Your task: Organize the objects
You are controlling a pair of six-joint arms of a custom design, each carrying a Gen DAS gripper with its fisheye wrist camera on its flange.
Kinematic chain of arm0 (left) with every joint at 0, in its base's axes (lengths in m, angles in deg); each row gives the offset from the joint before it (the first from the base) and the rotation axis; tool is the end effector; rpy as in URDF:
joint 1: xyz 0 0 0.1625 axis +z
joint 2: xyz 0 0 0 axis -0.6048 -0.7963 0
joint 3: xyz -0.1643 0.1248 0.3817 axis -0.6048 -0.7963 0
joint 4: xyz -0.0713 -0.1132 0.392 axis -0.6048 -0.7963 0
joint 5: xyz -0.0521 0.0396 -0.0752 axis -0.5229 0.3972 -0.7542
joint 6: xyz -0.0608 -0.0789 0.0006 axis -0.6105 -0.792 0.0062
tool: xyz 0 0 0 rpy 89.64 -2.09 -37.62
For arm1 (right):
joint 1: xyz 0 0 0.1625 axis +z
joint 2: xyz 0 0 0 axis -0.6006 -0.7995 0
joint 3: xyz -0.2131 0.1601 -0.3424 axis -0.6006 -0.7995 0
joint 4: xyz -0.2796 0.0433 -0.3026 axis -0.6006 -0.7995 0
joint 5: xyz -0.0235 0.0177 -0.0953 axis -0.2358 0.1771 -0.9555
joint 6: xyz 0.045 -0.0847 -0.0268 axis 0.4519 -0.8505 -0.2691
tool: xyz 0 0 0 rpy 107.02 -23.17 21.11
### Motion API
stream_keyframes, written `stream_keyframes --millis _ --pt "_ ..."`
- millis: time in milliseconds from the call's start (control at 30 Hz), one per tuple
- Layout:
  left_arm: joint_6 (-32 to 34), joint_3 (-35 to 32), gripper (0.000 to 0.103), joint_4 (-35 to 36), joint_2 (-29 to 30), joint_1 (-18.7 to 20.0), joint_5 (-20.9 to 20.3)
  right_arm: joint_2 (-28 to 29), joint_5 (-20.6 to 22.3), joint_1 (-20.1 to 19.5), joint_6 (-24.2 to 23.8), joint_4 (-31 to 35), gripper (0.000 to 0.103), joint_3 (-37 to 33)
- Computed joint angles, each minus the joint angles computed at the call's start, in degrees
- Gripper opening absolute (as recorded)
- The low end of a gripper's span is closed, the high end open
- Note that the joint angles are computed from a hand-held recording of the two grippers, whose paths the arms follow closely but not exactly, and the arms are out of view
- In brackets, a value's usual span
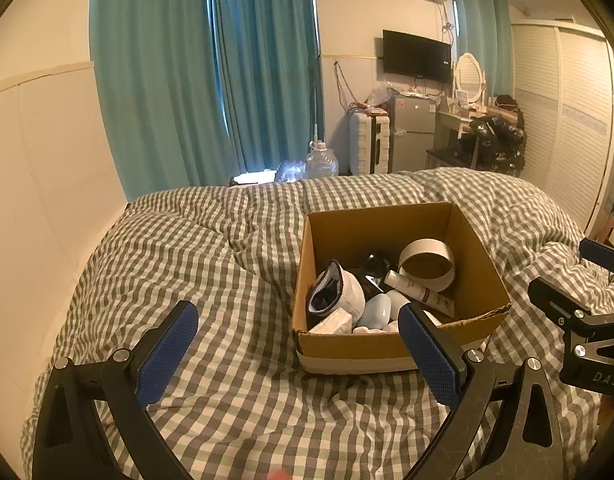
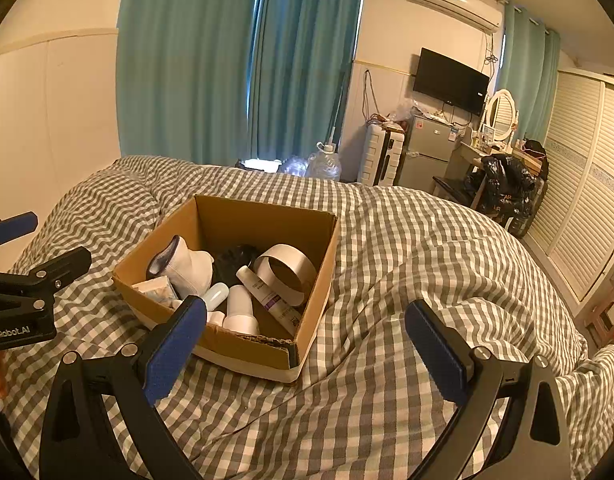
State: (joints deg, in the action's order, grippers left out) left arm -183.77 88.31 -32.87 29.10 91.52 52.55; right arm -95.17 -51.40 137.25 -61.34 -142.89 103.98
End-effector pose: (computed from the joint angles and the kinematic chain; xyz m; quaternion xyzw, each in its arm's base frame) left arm -0.2566 -0.6880 0.0985 0.4318 0.7673 -0.3650 0.3027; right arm 0.2015 -0.6167 0.1664 0.1759 -0.8264 0.4528 0.2846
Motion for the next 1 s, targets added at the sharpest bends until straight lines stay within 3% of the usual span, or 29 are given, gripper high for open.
stream_keyframes --millis 1000 --pt "0.9 2.2 0.103 -2.5 -1.2 -0.2 0.9 0.4 -0.3 0.3 -0.1 0.3 0.100 0.0"
